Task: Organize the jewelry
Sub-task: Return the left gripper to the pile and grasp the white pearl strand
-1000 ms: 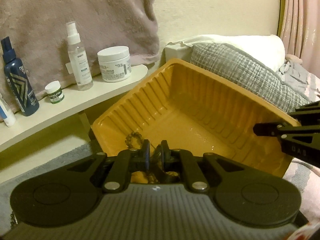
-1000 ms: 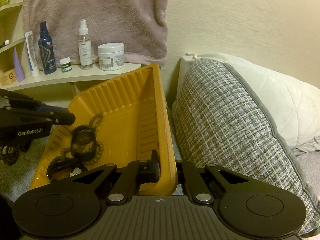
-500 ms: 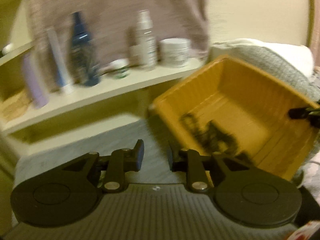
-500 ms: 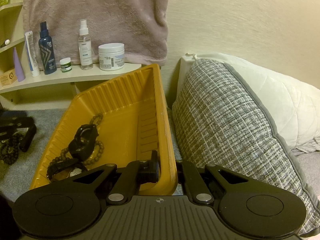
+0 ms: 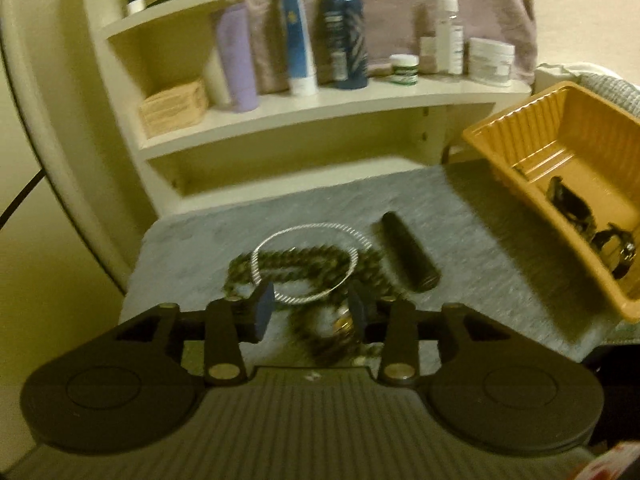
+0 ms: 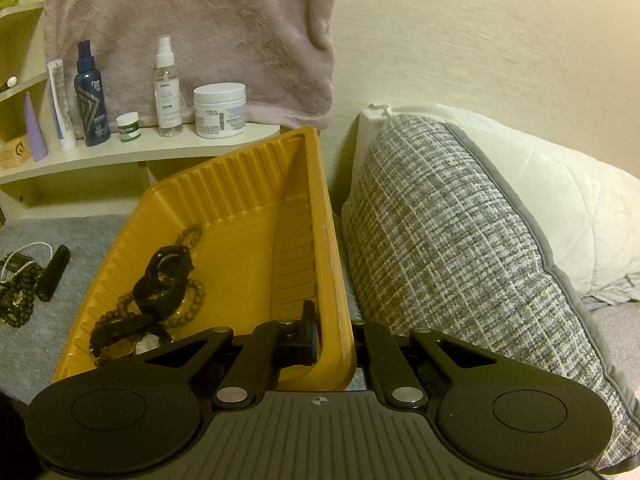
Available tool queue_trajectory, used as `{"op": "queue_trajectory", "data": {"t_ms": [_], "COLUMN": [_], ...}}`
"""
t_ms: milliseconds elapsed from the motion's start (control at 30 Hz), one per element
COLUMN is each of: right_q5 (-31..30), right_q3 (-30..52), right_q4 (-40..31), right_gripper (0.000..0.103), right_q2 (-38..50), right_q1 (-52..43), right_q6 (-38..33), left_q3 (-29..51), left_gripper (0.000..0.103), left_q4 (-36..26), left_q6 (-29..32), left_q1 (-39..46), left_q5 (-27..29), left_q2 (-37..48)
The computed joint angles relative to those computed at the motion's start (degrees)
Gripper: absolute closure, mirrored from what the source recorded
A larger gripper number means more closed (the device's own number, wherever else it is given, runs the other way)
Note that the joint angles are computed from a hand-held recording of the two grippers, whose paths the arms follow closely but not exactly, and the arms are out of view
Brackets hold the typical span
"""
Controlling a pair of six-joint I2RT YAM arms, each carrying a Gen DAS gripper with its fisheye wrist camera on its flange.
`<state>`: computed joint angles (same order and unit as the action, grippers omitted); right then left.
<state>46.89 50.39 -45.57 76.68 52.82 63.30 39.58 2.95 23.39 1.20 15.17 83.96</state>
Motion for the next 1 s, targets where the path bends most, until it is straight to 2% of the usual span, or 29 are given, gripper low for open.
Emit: {"op": "queue_trajectory", "data": {"t_ms": [433,600,700,800,1000], "right_q5": [-0.01,-0.03,-0.01,0.01,0.00], "right_q3": [-0.11,-0.18,-0.17,-0.21,-0.31], "right_q4": [0.03,0.05,0.02,0.06,0.08], "right_gripper": [0.099,0.099,0.099,0.099,0.099], "right_q2": [0.01,-0.02,-0.01,-0.05,-0.13], "right_q1": [-0.07,-0.03,-0.03,-0.05,-0.03], "right_q6": [-0.07,-0.04,-0.02,-0.06,-0.10], "left_q3": [-1.28,0.08,-0.27,-0.28,2.05], "left_gripper": [0.061,0.062,0.063,0.069,0.080], "left_q4": [1.87,2.28,3.87,4.93,2.54], "left_q6": [2.98,10.96,19.59,25.23,32.61], "left_q1": [0.86,-0.96,-2.68,-3.31,-3.02], "left_q5": [-0.19,-1.29,-2.77,-3.39,-3.16], "left_q2": [1.80,3.64,4.52,5.46,6.83]}}
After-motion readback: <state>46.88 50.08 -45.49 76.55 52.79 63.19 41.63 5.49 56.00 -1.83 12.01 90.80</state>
